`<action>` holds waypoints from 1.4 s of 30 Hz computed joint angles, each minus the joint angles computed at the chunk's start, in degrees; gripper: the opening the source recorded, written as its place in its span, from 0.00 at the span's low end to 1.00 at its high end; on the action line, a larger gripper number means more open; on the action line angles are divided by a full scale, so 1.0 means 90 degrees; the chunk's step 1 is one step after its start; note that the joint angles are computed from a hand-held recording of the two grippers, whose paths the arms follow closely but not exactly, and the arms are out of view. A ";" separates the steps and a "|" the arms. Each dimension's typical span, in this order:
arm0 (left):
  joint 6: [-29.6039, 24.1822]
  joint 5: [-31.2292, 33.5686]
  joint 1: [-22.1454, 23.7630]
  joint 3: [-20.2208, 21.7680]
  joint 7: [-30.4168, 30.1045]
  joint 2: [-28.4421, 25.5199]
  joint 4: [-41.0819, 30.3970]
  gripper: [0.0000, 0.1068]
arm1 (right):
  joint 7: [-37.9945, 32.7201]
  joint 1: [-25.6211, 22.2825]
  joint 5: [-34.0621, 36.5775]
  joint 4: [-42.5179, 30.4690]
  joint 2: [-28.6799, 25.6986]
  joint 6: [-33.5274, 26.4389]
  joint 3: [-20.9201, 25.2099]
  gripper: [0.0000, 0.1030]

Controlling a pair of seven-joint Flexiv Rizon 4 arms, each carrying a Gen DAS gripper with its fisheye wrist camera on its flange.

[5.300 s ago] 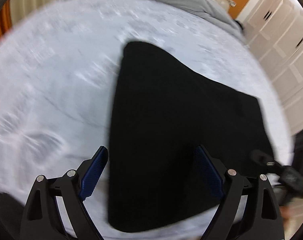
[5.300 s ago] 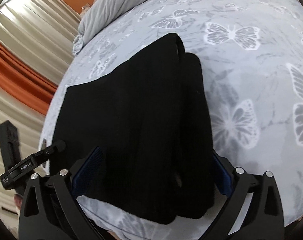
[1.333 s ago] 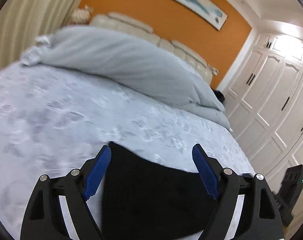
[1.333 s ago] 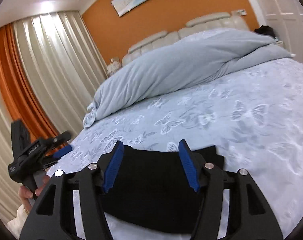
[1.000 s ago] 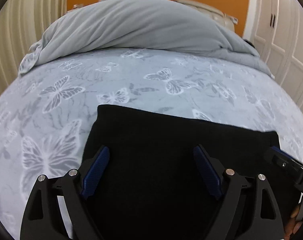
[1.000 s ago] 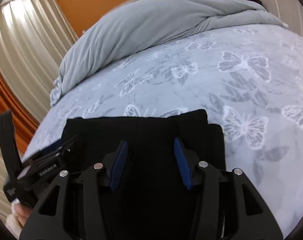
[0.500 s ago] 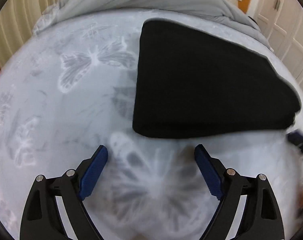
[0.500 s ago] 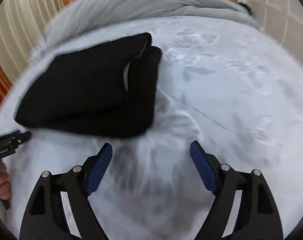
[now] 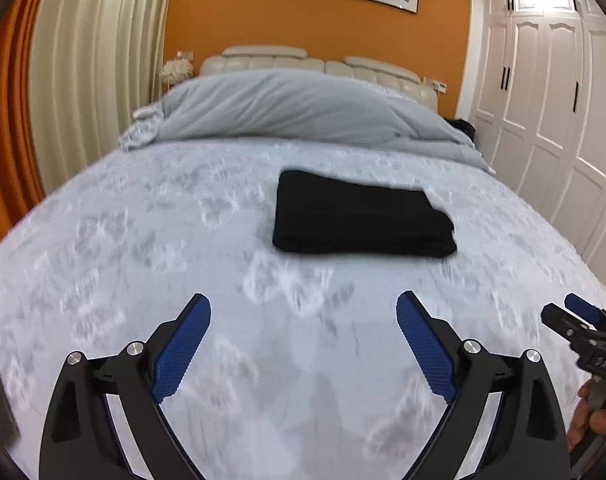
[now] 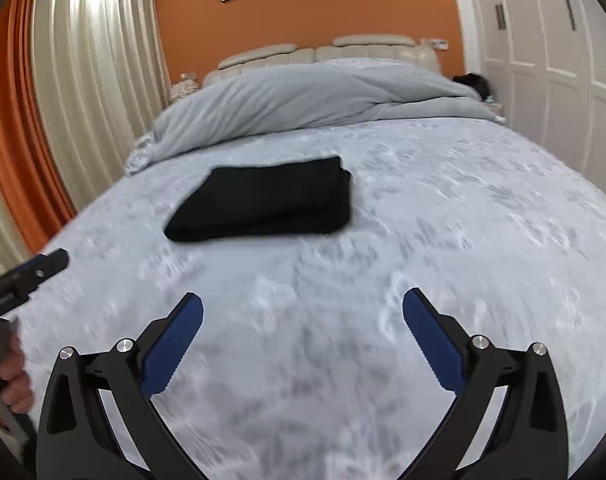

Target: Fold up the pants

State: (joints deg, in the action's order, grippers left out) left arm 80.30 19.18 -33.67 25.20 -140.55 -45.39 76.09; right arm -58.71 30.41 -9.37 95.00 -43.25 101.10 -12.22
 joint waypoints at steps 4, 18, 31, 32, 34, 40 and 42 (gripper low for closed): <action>-0.0658 -0.0190 0.0007 -0.0212 0.0017 -0.0258 -0.0026 0.86 | 0.0273 -0.0227 -0.0252 -0.0331 -0.0120 -0.0755 0.0307 0.95; -0.1269 0.0589 0.0120 -0.0347 -0.0152 -0.0660 -0.1003 0.86 | 0.0715 0.0453 -0.0600 -0.0608 -0.0468 -0.0721 -0.0684 0.95; -0.1520 0.0758 0.0283 -0.0614 -0.0298 -0.0631 -0.0959 0.86 | 0.0920 0.0290 -0.0780 -0.0627 -0.0475 -0.0820 -0.0505 0.95; -0.1545 0.0790 0.0278 -0.0605 -0.0313 -0.0628 -0.0962 0.86 | 0.0945 0.0317 -0.0792 -0.0622 -0.0479 -0.0828 -0.0540 0.95; -0.1585 0.0834 0.0291 -0.0624 -0.0320 -0.0629 -0.0972 0.86 | 0.0965 0.0338 -0.0829 -0.0622 -0.0491 -0.0843 -0.0563 0.95; -0.1647 0.0914 0.0335 -0.0687 -0.0333 -0.0636 -0.1004 0.86 | 0.1020 0.0372 -0.0913 -0.0619 -0.0504 -0.0878 -0.0598 0.95; -0.1647 0.0934 0.0344 -0.0694 -0.0334 -0.0638 -0.1009 0.86 | 0.1022 0.0353 -0.0942 -0.0634 -0.0511 -0.0899 -0.0568 0.95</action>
